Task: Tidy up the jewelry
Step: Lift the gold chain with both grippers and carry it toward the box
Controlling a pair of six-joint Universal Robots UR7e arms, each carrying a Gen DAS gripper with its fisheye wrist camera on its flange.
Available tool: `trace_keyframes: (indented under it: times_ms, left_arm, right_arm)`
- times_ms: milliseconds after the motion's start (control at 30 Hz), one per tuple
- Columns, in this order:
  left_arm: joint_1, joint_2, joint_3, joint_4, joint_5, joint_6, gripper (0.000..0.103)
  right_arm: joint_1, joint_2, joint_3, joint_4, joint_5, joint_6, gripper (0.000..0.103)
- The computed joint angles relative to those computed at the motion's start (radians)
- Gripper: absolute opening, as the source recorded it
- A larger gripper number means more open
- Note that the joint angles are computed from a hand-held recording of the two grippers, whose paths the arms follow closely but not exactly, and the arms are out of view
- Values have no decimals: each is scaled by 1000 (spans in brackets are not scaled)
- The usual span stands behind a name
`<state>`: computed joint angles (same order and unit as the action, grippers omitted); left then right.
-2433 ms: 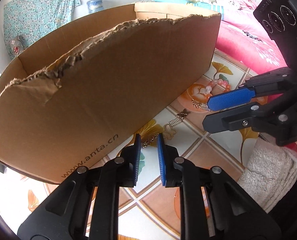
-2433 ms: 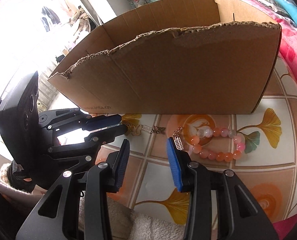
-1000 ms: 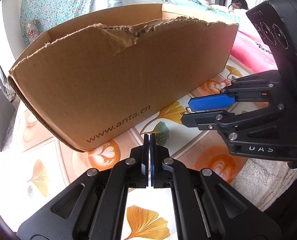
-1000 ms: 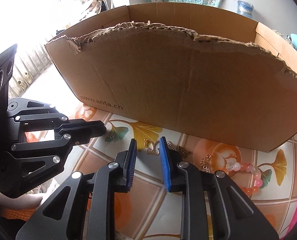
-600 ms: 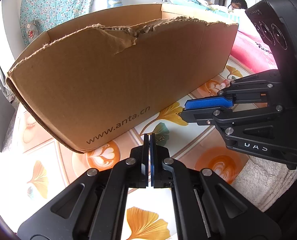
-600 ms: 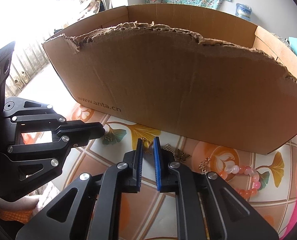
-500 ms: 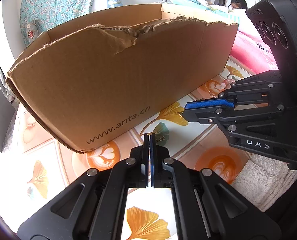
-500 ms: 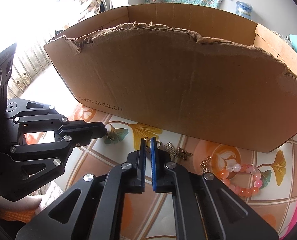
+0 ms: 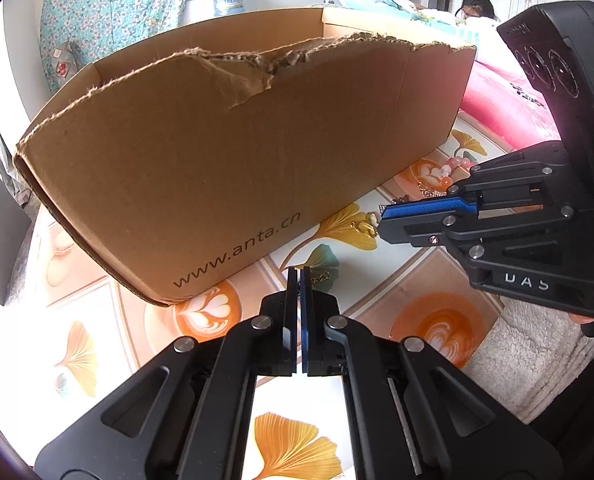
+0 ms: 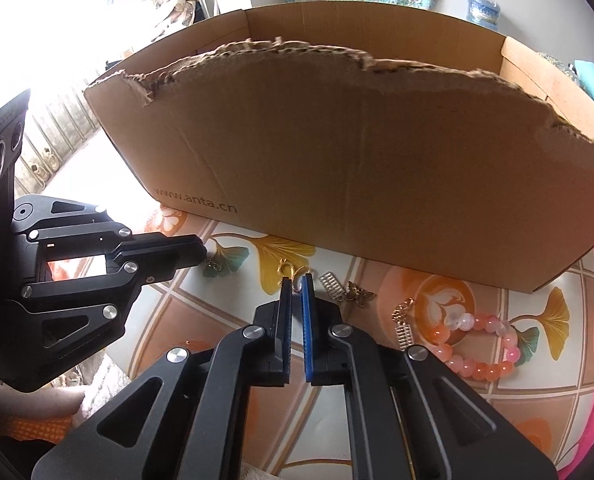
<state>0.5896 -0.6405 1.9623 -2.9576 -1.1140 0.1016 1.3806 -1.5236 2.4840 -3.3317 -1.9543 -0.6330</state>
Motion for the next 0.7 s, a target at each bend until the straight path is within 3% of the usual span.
trace_keyframes:
  times_ms: [400, 533, 700]
  left_arm:
    - [1, 0, -1, -1, -1, 2, 0]
    - [1, -1, -1, -1, -1, 1, 0]
    - [0, -1, 0, -2, -2, 0, 1]
  right_arm:
    - [0, -22, -11, 68, 25, 18, 7]
    - [12, 6, -24, 39, 9, 19, 18]
    - [20, 45, -35, -2, -8, 0, 18]
